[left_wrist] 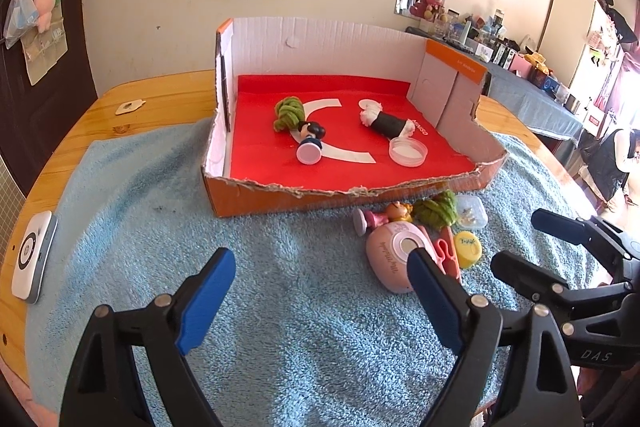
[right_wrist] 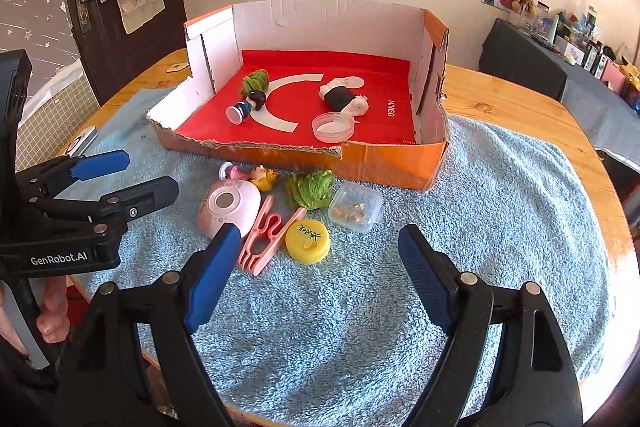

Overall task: Organize objects
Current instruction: 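Move the right tool toward the yellow round cap while the left tool approaches the pink device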

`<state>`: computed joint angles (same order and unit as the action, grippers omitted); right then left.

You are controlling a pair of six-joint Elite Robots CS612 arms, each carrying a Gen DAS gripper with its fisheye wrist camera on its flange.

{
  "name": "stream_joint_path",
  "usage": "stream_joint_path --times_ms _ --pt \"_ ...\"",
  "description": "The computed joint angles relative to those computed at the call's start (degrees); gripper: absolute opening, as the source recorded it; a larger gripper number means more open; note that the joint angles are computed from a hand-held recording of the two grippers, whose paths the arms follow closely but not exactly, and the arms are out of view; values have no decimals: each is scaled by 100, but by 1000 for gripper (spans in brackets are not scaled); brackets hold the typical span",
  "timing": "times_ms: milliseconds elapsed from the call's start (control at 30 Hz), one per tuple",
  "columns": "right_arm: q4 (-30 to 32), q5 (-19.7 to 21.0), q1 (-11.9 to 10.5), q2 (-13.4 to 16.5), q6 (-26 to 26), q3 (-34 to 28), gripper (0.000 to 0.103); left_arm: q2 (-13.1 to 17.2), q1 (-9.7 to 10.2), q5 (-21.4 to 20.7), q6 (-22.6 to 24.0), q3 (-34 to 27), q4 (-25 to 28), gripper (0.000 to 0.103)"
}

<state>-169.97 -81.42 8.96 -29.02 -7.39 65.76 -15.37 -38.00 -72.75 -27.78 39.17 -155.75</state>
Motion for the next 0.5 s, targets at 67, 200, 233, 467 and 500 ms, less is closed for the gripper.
stream_joint_path --times_ms 67,200,233,467,500 --pt "-16 -7 -1 -12 2 36 81 -22 -10 -5 -5 55 -28 89" --pt "-32 -10 -8 -27 7 99 81 -16 -18 -36 -3 55 -6 89" --pt "-32 -11 -10 -31 7 115 81 -17 -19 -44 -3 59 -3 89" --pt "-68 -73 -17 -34 34 176 81 35 -30 -143 54 -22 29 88" --pt "-82 -92 -18 -32 37 181 80 39 -33 -173 69 -28 28 86"
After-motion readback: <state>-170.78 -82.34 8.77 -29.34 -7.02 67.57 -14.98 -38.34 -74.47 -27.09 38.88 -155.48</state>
